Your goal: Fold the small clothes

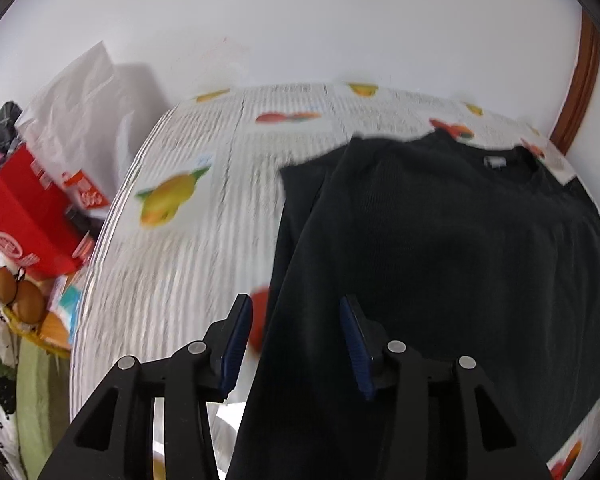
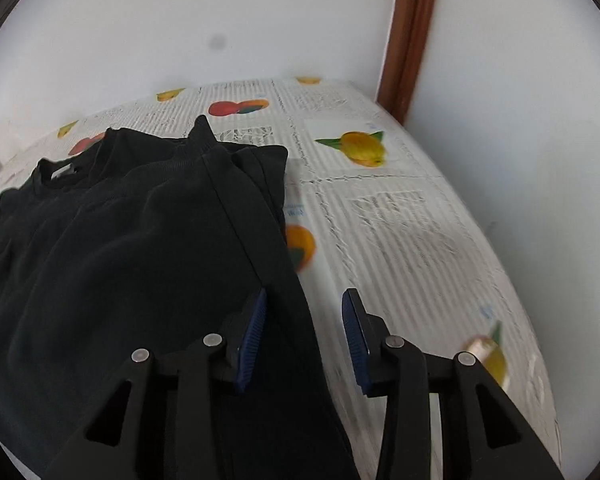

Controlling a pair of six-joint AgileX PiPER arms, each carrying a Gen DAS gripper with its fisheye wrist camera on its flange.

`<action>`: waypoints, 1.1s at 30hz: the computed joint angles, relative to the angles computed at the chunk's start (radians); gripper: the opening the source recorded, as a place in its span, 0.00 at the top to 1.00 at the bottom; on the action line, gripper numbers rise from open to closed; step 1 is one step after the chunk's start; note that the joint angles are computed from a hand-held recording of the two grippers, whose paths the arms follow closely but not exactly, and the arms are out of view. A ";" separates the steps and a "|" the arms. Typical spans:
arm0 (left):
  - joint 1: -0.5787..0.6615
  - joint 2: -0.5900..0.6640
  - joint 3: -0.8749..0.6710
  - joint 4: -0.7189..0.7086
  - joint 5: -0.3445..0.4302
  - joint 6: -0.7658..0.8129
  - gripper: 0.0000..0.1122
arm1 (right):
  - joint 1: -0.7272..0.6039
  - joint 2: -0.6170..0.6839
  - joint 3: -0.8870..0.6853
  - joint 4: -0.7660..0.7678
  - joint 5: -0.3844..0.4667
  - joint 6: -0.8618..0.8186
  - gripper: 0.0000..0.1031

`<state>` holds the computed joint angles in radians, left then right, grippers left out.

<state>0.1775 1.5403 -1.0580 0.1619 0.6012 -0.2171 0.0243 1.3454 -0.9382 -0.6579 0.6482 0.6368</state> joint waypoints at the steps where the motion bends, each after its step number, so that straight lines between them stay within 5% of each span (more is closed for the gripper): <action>1: 0.007 -0.024 0.026 -0.006 0.009 0.010 0.62 | 0.029 -0.014 -0.002 -0.031 0.041 0.038 0.64; 7: 0.042 -0.188 0.195 0.035 0.042 -0.018 0.62 | 0.299 -0.119 -0.024 -0.108 0.204 0.215 0.61; 13: 0.224 -0.406 0.353 -0.212 0.057 0.281 0.59 | 0.676 0.003 -0.095 -0.154 0.288 0.393 0.59; 19: 0.489 -0.567 0.405 -0.427 0.223 0.631 0.59 | 0.926 0.253 -0.252 -0.131 0.253 0.462 0.54; 23: 0.778 -0.616 0.439 -0.593 0.347 0.965 0.55 | 1.035 0.426 -0.393 -0.114 0.232 0.420 0.51; 29: 1.175 -0.550 0.413 -0.765 0.533 1.340 0.53 | 1.103 0.606 -0.570 -0.098 0.283 0.318 0.47; 33: 1.281 -0.482 0.394 -0.810 0.609 1.425 0.53 | 1.155 0.641 -0.642 -0.106 0.333 0.279 0.47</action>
